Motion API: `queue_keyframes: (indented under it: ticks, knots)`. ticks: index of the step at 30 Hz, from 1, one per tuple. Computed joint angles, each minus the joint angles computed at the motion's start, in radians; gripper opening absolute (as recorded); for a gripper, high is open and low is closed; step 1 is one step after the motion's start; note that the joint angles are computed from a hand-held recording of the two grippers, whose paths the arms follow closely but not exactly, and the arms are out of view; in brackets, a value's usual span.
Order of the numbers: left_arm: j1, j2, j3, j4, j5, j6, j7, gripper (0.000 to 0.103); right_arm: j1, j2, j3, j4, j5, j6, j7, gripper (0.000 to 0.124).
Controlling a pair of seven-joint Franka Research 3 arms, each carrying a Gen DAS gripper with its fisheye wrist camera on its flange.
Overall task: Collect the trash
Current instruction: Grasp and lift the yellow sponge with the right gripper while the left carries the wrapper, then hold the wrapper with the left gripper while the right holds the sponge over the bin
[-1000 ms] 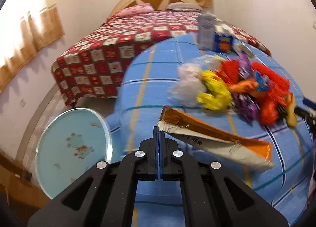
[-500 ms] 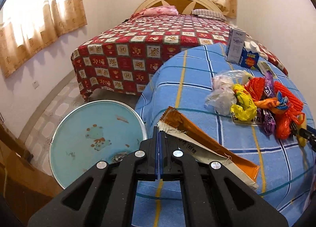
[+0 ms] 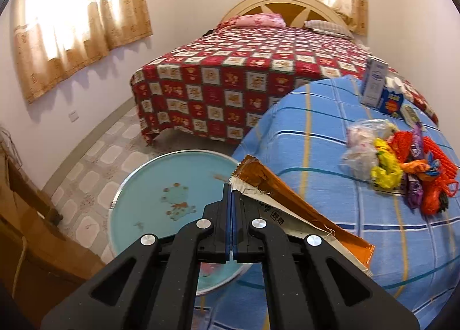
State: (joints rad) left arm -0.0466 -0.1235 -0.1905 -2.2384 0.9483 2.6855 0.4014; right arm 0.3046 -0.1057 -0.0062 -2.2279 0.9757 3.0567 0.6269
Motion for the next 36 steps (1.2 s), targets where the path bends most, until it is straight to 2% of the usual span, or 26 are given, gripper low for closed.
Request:
queue_keyframes:
  ticks: [3,7,15,24,36]
  knots:
    - [0.01,-0.013,0.007,-0.012,0.0,-0.023,-0.006,0.0,0.031,0.037,0.012,0.063,0.068,-0.017,-0.085,0.028]
    - [0.027,-0.029,0.015,-0.028,-0.002,-0.042,-0.01,0.0,0.028,0.102,0.053,0.142,0.071,-0.051,-0.119,0.028]
    - [0.058,-0.064,0.015,-0.058,0.018,-0.091,-0.036,0.0,0.009,0.235,0.132,0.287,-0.05,-0.099,-0.059,0.028]
    - [0.081,-0.085,0.019,-0.083,0.021,-0.12,-0.046,0.0,0.008,0.349,0.187,0.405,-0.213,-0.124,0.041,0.028]
    - [0.096,-0.116,0.021,-0.104,0.022,-0.163,-0.056,0.0,0.027,0.451,0.218,0.524,-0.352,-0.154,0.116,0.028]
